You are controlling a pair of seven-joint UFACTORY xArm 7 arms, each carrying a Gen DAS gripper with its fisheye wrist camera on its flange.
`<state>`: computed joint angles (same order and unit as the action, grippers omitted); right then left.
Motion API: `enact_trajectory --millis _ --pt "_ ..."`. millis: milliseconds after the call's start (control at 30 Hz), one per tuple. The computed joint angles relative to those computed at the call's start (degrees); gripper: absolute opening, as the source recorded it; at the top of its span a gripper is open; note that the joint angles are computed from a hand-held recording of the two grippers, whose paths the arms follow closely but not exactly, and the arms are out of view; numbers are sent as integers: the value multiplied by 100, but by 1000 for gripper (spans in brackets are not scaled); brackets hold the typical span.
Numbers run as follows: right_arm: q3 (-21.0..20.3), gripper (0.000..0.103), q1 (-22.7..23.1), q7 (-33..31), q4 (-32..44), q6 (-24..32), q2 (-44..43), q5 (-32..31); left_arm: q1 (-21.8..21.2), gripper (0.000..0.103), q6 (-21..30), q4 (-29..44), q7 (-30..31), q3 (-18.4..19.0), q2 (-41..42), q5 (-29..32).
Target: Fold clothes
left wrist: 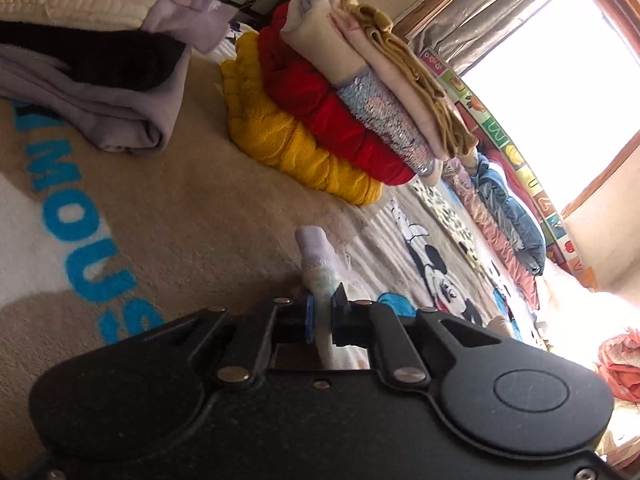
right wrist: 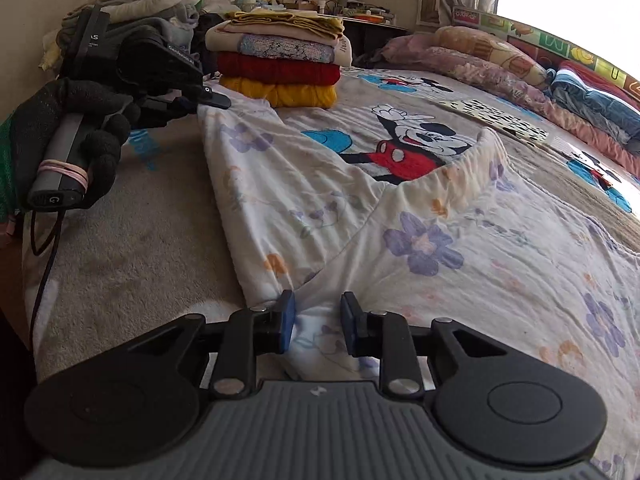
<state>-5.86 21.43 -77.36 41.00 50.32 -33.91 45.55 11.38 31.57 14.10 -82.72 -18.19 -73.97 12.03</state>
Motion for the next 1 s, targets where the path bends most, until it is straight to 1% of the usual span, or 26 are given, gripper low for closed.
enact_trajectory --millis 100,167,233,300,333,367,467,533,600,633,667,700,733,833,933,1000 --pt "32 27 -23 -169 -87 -48 -121 -161 -99 10 161 -40 80 140 36 -64" --pt "60 27 -30 -158 -176 -115 -230 -227 -75 20 405 139 251 81 149 46" --pt "117 27 -38 13 -198 -183 -269 -299 12 22 698 293 211 -61 119 124" --pt "150 26 -16 75 -235 -230 -387 -422 112 33 1023 492 182 -235 105 272" --pt "101 26 7 84 -233 -200 -437 -458 166 45 1132 605 171 -327 126 373" --pt "37 26 28 85 -223 -152 -482 -482 200 53 1160 693 165 -396 154 476" --pt "-261 25 10 188 -82 146 -501 -450 164 57 991 905 190 -450 352 650" --pt "-477 25 -75 298 80 431 -439 -356 138 57 693 994 164 -511 539 724" --pt "-688 25 -230 395 307 634 -237 -228 111 57 153 1092 262 -576 850 865" --pt "-781 25 -321 445 435 736 -115 -153 98 51 -145 1144 342 -608 1018 934" --pt "-858 25 -416 448 575 769 56 -67 100 31 -369 1278 467 -671 1260 999" --pt "-926 25 -512 441 724 784 246 27 107 29 -580 1425 604 -736 1510 1065" --pt "-990 25 -605 442 880 801 441 123 120 28 -783 1581 751 -799 1764 1131" --pt "-1129 26 -861 445 1365 820 1034 437 252 28 -1012 2052 1020 -1085 2450 1257" --pt "-1155 26 -1073 387 1817 726 1593 793 304 28 -1126 2458 1176 -1170 3137 1303" --pt "-1138 26 -1211 516 2144 688 2007 1081 352 28 -1191 2750 1255 -1213 3595 1399"
